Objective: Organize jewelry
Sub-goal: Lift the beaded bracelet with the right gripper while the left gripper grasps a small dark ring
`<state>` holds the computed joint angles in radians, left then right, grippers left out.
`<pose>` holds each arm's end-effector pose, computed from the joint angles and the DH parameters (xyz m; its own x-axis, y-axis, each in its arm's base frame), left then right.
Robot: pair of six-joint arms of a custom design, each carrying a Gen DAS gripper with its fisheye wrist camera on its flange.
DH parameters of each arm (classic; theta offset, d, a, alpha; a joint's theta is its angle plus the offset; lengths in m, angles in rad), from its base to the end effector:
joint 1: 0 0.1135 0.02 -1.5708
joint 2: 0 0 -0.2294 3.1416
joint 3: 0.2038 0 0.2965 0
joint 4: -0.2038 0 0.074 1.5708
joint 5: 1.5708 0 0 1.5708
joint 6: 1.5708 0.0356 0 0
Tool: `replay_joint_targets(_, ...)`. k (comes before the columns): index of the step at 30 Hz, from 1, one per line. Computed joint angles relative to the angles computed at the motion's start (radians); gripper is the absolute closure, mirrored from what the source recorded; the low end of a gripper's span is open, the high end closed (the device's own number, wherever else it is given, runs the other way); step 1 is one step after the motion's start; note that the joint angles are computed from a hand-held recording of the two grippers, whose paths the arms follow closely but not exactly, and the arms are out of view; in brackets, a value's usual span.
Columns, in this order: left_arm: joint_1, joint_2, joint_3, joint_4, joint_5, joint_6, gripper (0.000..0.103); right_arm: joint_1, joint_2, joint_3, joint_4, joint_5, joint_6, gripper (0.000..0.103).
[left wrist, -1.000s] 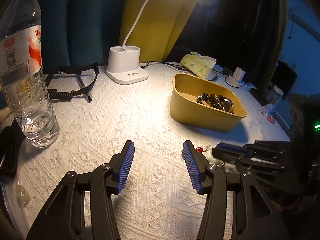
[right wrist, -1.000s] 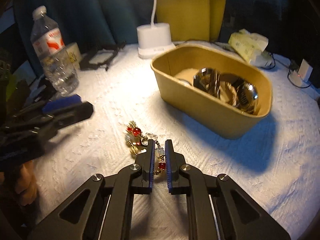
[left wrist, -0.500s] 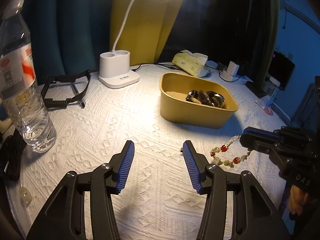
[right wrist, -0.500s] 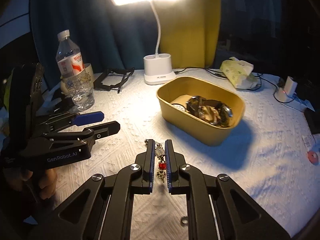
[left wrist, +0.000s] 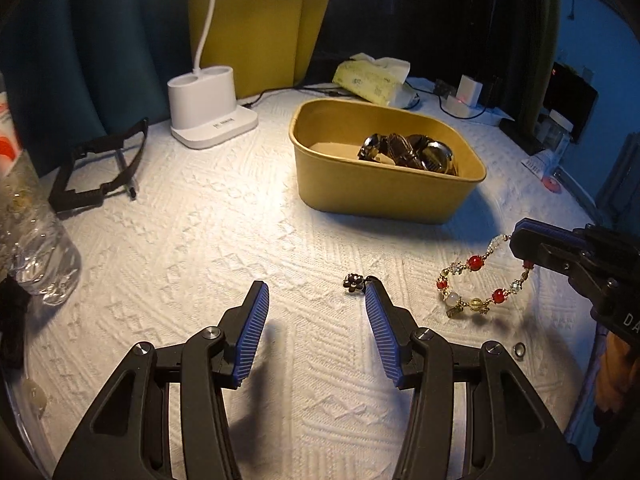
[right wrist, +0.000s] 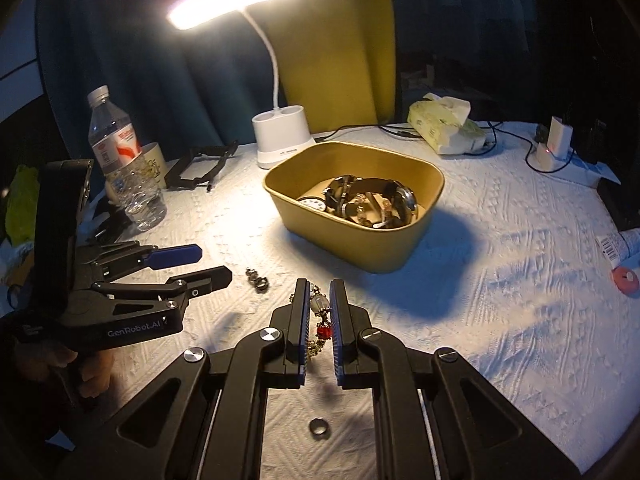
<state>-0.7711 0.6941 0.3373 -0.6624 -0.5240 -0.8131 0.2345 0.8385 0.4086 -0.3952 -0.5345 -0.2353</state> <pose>0.1499 -0.1208 0.1258 -0.7215 -0.1759 -0.6697 -0.1582 0.9835 -0.0878 0.2162 0.0703 0.1408 -0.5698 -0.3424 -0.7470 -0.6879 0.6960 0.2057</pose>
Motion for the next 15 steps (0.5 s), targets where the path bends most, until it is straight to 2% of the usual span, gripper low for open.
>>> replay_joint_targets(8,0.041,0.129,0.038,0.105,0.036,0.064,0.052,-0.037,0.151,0.05,0.068,-0.032,-0.008,0.093)
replay_joint_targets(10,0.055,0.167,0.049,0.129,0.056,0.08,0.067,-0.04,0.171,0.058,0.076,-0.035,-0.008,0.093)
replay_joint_targets(15,0.088,0.188,0.049,0.172,0.108,0.107,0.079,-0.048,0.208,0.074,0.09,-0.041,-0.006,0.093)
